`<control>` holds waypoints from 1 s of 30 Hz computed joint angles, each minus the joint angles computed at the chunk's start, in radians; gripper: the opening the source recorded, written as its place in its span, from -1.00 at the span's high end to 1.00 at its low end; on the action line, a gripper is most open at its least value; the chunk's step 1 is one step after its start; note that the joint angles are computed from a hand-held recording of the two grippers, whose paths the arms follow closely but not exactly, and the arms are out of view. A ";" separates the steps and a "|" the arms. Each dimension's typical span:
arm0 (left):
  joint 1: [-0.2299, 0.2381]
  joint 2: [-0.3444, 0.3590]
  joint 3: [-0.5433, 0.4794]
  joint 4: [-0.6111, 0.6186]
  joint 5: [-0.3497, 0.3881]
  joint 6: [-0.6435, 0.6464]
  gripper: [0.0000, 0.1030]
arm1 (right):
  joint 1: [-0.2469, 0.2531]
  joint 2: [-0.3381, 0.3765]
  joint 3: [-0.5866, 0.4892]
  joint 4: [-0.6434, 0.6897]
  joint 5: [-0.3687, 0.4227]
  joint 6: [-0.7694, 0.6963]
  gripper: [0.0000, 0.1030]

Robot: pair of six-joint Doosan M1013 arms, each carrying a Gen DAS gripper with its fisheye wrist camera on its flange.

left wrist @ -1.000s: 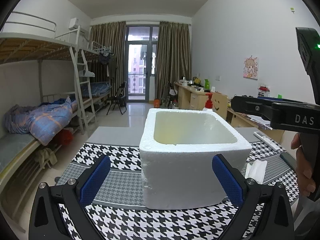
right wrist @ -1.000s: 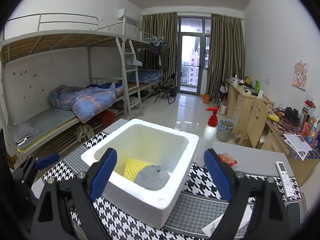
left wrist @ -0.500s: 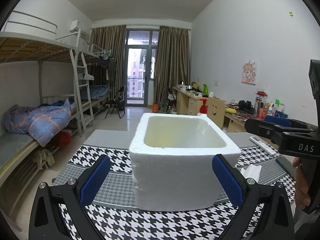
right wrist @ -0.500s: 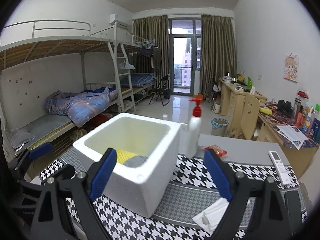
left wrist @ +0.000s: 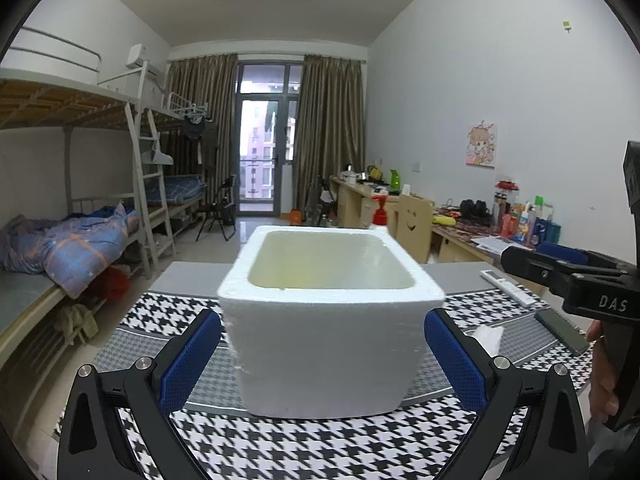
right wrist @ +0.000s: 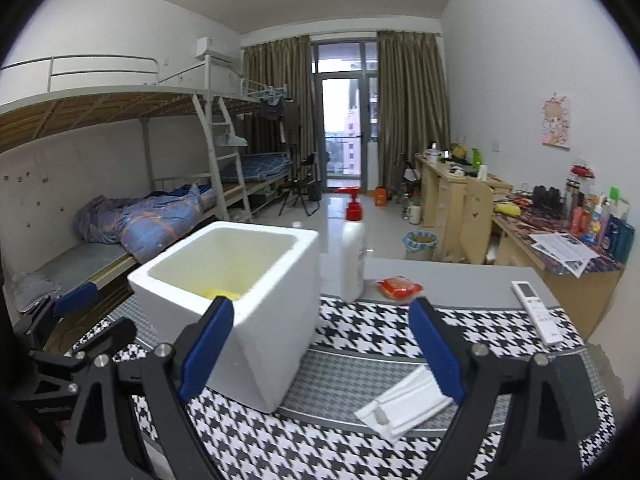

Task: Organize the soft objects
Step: 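Withdraw both tools from the box toward the white tissues on the mat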

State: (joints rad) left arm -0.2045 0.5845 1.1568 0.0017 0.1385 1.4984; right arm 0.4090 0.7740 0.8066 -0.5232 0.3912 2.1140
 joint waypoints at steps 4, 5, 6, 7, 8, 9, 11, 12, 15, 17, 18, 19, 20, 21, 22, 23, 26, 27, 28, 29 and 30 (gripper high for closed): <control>-0.006 -0.001 0.000 -0.106 0.009 0.123 -0.98 | -0.006 -0.021 0.041 -0.067 -0.010 0.094 -0.78; -0.007 -0.001 0.000 -0.141 0.014 0.161 -0.98 | -0.007 -0.026 0.050 -0.084 -0.009 0.117 -0.78; -0.009 -0.001 -0.001 -0.175 0.020 0.200 -0.98 | -0.007 -0.029 0.053 -0.094 -0.006 0.131 -0.78; -0.010 -0.002 0.000 -0.207 0.024 0.237 -0.98 | -0.007 -0.035 0.063 -0.114 -0.002 0.157 -0.78; -0.012 -0.003 0.002 -0.236 0.026 0.267 -0.98 | -0.008 -0.040 0.073 -0.129 0.000 0.175 -0.78; -0.014 -0.004 0.005 -0.275 0.027 0.308 -0.98 | -0.008 -0.045 0.082 -0.144 0.000 0.190 -0.78; -0.020 -0.008 0.010 -0.307 0.029 0.341 -0.98 | -0.009 -0.056 0.103 -0.190 0.000 0.241 -0.78; -0.023 -0.010 0.013 -0.351 0.031 0.388 -0.98 | -0.010 -0.061 0.112 -0.205 0.003 0.261 -0.78; -0.030 -0.011 0.013 -0.465 0.038 0.512 -0.98 | -0.013 -0.080 0.145 -0.280 -0.001 0.342 -0.78; -0.036 -0.010 0.011 -0.535 0.043 0.596 -0.98 | -0.016 -0.089 0.164 -0.329 0.007 0.395 -0.78; -0.039 -0.008 0.008 -0.548 0.050 0.614 -0.98 | -0.016 -0.090 0.165 -0.338 0.013 0.406 -0.78; -0.041 -0.007 0.005 -0.548 0.057 0.617 -0.98 | -0.018 -0.091 0.167 -0.344 0.022 0.417 -0.78; -0.043 -0.004 0.002 -0.543 0.062 0.616 -0.98 | -0.019 -0.091 0.168 -0.344 0.029 0.422 -0.78; -0.046 -0.002 -0.001 -0.547 0.066 0.626 -0.98 | -0.021 -0.091 0.171 -0.346 0.033 0.432 -0.78; -0.049 0.001 -0.005 -0.547 0.072 0.632 -0.98 | -0.024 -0.091 0.173 -0.344 0.035 0.436 -0.78; -0.051 0.004 -0.011 -0.557 0.080 0.648 -0.98 | -0.026 -0.091 0.174 -0.338 0.039 0.437 -0.78; -0.055 0.011 -0.016 -0.579 0.091 0.680 -0.98 | -0.029 -0.088 0.174 -0.329 0.058 0.430 -0.78; -0.057 0.015 -0.021 -0.577 0.096 0.679 -0.98 | -0.030 -0.088 0.175 -0.326 0.060 0.429 -0.78; -0.058 0.018 -0.026 -0.585 0.106 0.687 -0.98 | -0.032 -0.087 0.174 -0.314 0.061 0.420 -0.78; -0.057 0.019 -0.029 -0.595 0.116 0.698 -0.98 | -0.034 -0.087 0.174 -0.304 0.062 0.414 -0.78; -0.058 0.023 -0.034 -0.598 0.125 0.701 -0.98 | -0.037 -0.087 0.176 -0.297 0.060 0.412 -0.78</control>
